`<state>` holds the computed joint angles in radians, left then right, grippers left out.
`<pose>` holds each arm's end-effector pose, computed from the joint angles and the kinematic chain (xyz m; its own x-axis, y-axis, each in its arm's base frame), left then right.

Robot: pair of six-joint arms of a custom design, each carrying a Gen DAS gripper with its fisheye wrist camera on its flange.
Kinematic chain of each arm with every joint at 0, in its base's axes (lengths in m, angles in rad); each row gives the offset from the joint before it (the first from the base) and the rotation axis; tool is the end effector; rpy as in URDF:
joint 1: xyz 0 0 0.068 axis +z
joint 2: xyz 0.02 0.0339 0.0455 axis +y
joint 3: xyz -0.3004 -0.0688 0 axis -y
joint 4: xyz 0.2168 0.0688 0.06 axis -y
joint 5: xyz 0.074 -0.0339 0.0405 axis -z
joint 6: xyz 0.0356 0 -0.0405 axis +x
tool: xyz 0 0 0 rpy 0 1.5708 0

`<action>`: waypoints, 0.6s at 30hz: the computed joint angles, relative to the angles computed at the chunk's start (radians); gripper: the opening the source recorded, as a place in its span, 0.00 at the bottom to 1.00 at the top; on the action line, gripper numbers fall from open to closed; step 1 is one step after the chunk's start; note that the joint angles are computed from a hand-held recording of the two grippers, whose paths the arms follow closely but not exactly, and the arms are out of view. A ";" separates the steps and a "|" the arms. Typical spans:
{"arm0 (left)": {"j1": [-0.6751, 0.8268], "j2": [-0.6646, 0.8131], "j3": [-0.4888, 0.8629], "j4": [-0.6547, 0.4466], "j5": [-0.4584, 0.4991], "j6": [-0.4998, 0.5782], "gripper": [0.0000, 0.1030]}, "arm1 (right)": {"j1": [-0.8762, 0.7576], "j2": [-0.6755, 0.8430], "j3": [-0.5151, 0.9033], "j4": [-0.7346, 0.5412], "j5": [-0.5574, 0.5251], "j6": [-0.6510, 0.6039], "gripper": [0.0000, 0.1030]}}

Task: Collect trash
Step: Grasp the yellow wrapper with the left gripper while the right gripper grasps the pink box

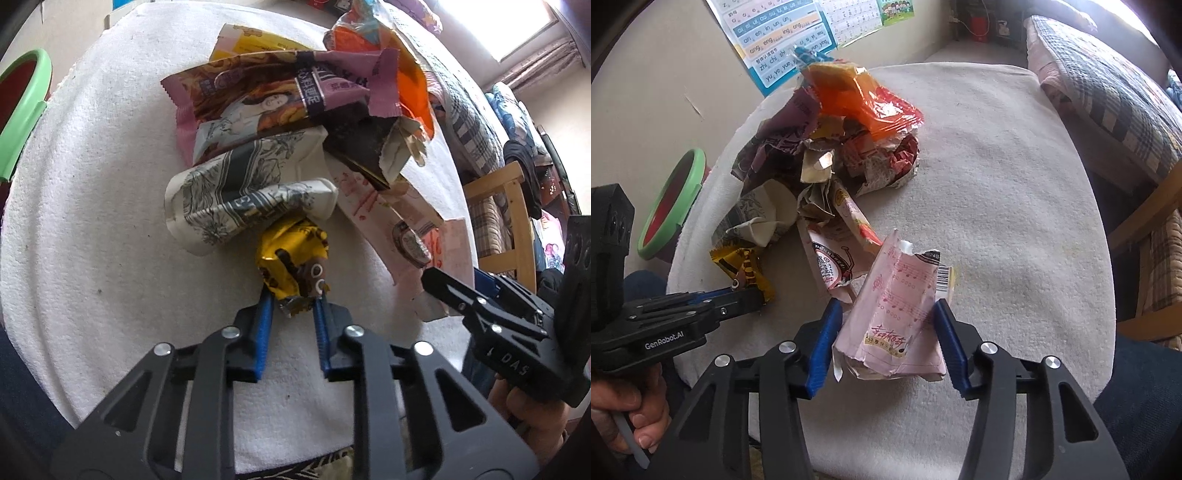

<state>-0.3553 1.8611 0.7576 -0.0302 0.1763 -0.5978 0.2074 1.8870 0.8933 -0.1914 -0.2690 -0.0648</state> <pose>0.2823 -0.1114 0.1360 -0.9340 -0.2444 -0.2605 -0.1374 0.9190 -0.3696 0.3139 0.0757 0.1497 -0.8856 -0.2501 -0.3914 -0.3544 0.9085 0.2214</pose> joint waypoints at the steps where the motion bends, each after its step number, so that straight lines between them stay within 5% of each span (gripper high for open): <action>1: -0.004 -0.001 0.003 -0.003 -0.003 -0.002 0.18 | -0.002 -0.004 0.000 -0.005 -0.002 0.004 0.48; 18: -0.052 -0.144 -0.011 -0.101 -0.093 0.042 0.18 | -0.020 -0.085 -0.031 -0.030 -0.010 0.025 0.48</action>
<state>-0.4070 1.7171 0.7470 -0.1314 0.0832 -0.5554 0.1876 1.8017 0.8626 -0.2219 -0.2793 -0.0402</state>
